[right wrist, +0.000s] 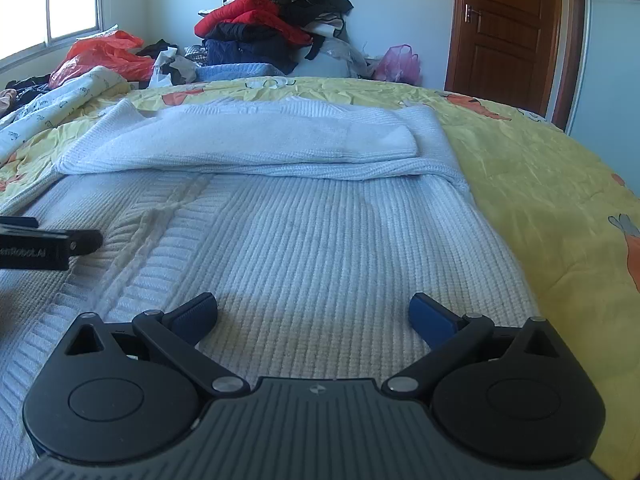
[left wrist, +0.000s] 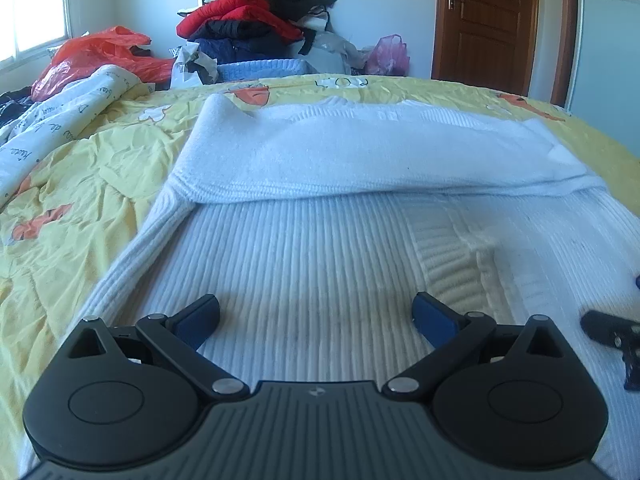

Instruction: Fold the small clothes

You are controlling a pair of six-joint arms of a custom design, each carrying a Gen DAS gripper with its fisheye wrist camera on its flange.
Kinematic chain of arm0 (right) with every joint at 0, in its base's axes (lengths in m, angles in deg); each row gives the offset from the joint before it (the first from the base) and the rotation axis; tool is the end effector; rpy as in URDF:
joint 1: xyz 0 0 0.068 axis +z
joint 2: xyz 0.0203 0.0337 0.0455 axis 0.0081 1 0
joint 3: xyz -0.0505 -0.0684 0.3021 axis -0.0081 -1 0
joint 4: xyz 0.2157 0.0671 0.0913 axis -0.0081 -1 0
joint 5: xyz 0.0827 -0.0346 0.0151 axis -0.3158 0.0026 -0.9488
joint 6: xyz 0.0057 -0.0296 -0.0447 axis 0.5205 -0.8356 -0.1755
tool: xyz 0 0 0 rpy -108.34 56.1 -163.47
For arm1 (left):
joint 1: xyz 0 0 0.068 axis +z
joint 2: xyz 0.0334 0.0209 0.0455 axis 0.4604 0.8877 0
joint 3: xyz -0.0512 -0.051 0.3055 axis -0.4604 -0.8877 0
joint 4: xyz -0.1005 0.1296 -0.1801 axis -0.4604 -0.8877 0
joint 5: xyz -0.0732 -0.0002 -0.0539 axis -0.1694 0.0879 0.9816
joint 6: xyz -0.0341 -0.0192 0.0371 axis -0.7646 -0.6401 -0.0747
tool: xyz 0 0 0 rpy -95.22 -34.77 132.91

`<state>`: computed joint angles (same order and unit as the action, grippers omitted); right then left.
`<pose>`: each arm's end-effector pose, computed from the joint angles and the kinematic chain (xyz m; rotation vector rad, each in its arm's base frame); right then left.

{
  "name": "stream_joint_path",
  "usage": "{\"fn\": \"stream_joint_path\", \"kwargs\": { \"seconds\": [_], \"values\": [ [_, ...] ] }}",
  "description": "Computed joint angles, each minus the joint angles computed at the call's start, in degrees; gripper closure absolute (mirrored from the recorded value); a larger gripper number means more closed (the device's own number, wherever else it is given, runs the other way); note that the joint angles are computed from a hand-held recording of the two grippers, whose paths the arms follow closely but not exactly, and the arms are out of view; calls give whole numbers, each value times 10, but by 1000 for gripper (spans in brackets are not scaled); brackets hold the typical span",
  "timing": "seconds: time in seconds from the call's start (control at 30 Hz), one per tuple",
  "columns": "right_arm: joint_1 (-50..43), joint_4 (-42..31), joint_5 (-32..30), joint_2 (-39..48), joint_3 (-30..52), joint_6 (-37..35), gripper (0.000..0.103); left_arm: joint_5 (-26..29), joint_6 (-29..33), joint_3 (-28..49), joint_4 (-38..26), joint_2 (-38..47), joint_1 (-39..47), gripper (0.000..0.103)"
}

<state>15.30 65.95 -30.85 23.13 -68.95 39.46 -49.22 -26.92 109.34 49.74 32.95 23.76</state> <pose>0.2473 0.0497 0.1182 0.3608 2.2344 -0.1798 0.3854 -0.0355 0.1213 0.5820 2.2108 -0.2284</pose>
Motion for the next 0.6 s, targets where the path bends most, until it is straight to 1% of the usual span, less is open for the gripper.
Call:
{"fn": "stream_joint_path", "kwargs": {
  "seconds": [0.2, 0.33, 0.43, 0.6],
  "values": [
    [1, 0, 2, 0, 0, 0, 2, 23, 18, -65, 32, -30, 24, 0],
    [1, 1, 2, 1, 0, 0, 2, 41, 19, -67, 34, -29, 34, 0],
    [1, 1, 4, 0, 0, -1, 2, 34, 19, -73, 46, -28, 30, 0],
    [2, 2, 4, 1, -1, 0, 2, 34, 15, -71, 45, -26, 29, 0]
  ]
}}
